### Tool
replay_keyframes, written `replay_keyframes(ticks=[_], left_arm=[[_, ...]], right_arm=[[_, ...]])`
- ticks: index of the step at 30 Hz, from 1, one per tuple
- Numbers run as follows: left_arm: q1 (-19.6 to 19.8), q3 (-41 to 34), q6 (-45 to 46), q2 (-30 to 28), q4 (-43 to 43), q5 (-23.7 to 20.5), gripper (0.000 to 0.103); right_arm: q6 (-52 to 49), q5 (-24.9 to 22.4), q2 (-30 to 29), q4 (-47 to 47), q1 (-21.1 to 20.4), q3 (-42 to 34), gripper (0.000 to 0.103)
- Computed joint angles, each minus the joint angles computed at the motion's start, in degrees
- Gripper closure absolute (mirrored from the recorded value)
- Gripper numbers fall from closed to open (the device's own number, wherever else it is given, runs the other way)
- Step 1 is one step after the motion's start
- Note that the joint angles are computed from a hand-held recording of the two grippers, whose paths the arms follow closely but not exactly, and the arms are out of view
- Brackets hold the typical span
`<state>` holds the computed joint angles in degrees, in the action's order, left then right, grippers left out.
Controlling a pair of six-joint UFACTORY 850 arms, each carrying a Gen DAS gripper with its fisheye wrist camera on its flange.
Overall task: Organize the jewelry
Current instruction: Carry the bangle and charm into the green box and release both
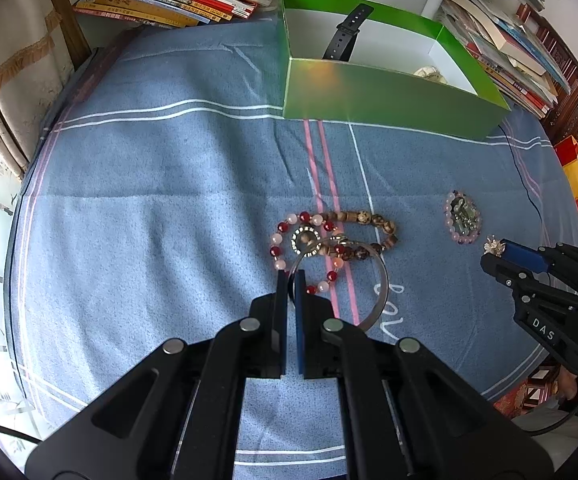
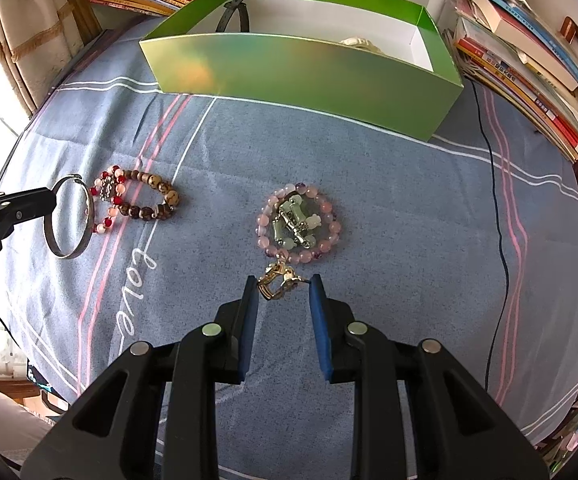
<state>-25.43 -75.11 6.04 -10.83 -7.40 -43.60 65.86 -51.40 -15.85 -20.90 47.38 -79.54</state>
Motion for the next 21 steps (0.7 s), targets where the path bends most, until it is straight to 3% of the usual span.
replay_keyframes(ticks=[9, 21], left_arm=[[-0.5, -7.7, 3.3, -2.8, -4.6, -0.3, 0.099], [-3.5, -31.7, 3.1, -18.7, -5.7, -2.1, 0.099]], right_arm=[[5.2, -1.3, 3.3, -9.6, -2.8, -1.7, 0.077], [1.7, 1.2, -0.2, -14.1, -11.3, -8.1, 0.077]])
